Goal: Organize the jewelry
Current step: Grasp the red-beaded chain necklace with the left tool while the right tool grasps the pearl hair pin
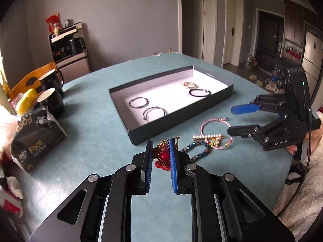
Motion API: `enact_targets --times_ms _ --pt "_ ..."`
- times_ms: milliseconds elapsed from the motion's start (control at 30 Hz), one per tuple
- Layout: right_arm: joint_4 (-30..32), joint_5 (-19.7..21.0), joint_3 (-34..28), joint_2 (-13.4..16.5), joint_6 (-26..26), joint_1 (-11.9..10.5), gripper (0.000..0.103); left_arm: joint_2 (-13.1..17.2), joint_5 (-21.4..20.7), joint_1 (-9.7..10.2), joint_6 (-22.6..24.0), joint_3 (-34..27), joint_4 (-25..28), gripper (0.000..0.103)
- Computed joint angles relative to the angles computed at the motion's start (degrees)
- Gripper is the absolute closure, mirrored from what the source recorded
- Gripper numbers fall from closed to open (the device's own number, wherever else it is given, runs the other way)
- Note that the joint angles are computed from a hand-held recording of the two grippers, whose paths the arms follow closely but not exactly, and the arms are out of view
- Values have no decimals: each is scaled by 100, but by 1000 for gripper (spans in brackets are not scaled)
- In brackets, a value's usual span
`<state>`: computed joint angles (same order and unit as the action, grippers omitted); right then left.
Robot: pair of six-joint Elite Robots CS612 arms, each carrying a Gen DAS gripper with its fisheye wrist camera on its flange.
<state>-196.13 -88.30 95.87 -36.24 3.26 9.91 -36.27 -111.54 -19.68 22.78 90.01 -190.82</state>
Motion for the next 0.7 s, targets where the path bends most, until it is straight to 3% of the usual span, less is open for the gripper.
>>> enact_targets --times_ms 133,300,633,700 --pt "348 115 -164 35 -339 47 77 1 -19 44 -250 -72 -239 87" --pt "823 171 -377 75 -618 74 83 12 -145 92 -483 -158 -375 87" --pt "1483 432 -618 81 -988 27 90 38 -315 82 -380 -198 -197 87" --pt "1556 272 -647 73 -1300 74 90 40 -340 79 -356 -206 -141 87"
